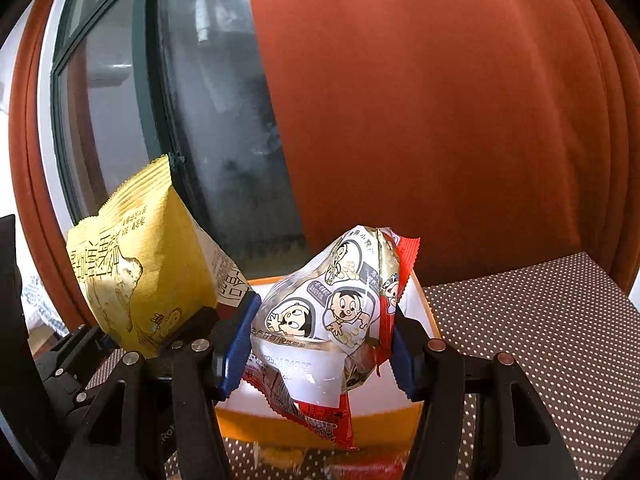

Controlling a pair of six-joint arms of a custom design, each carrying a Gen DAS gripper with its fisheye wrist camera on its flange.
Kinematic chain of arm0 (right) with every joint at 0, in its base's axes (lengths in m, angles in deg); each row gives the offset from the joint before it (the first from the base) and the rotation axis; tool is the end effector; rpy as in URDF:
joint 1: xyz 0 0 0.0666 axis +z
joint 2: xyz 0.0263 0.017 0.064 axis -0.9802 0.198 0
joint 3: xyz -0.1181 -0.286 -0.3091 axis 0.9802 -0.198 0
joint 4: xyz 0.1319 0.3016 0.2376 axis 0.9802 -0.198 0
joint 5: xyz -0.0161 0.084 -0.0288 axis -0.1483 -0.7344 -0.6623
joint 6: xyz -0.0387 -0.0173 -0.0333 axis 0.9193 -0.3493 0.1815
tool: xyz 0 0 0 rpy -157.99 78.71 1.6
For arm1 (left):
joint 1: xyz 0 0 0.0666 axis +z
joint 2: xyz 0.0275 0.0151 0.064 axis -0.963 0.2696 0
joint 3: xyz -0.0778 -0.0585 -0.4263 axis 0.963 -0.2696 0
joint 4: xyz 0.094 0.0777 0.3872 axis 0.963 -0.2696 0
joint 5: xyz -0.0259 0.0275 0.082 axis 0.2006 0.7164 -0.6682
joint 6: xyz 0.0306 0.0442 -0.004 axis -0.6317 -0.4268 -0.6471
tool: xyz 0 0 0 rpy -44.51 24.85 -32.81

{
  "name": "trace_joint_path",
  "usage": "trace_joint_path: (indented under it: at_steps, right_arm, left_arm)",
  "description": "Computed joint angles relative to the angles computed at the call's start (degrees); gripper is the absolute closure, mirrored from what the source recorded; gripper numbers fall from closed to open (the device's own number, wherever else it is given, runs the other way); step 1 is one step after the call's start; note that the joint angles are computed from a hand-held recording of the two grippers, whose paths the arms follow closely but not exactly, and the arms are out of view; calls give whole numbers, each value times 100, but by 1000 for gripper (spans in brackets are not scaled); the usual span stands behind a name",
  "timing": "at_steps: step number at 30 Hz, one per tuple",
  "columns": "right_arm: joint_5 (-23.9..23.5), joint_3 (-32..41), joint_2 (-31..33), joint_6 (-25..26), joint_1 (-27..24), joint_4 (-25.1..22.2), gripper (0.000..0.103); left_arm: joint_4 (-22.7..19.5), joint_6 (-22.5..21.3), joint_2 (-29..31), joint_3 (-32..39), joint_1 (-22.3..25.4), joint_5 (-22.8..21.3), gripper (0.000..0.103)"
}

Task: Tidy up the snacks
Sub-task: 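Carry both bags over the orange box with both tools, then open both tools to drop the bags into the box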

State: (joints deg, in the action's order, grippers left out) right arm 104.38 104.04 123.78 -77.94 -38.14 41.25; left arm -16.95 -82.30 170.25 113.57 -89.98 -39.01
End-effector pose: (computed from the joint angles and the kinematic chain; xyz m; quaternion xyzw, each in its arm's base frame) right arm 0.3238 0.2531 0.6218 0.0232 0.8362 0.1025 0.5383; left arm 0.4858 -0.1302 0.6456 0.0488 0.8429 -0.0173 0.5356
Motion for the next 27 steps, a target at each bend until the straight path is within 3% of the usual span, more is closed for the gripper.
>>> trace_joint_path:
  at_steps: [12,24,27]
  right_arm:
    - [-451,-179,344,-114,-581,584,42]
    - [-781,164,1020,-193,-955,-189,41]
    - [-877,189,1086,-351,-992,-351,39]
  left_arm:
    - [-213,513,18,-527,-75,129,43]
    - [-495,457,-368,-1671,-255,20,43]
    - [-356,401,-639,-2026,-334,-128,43]
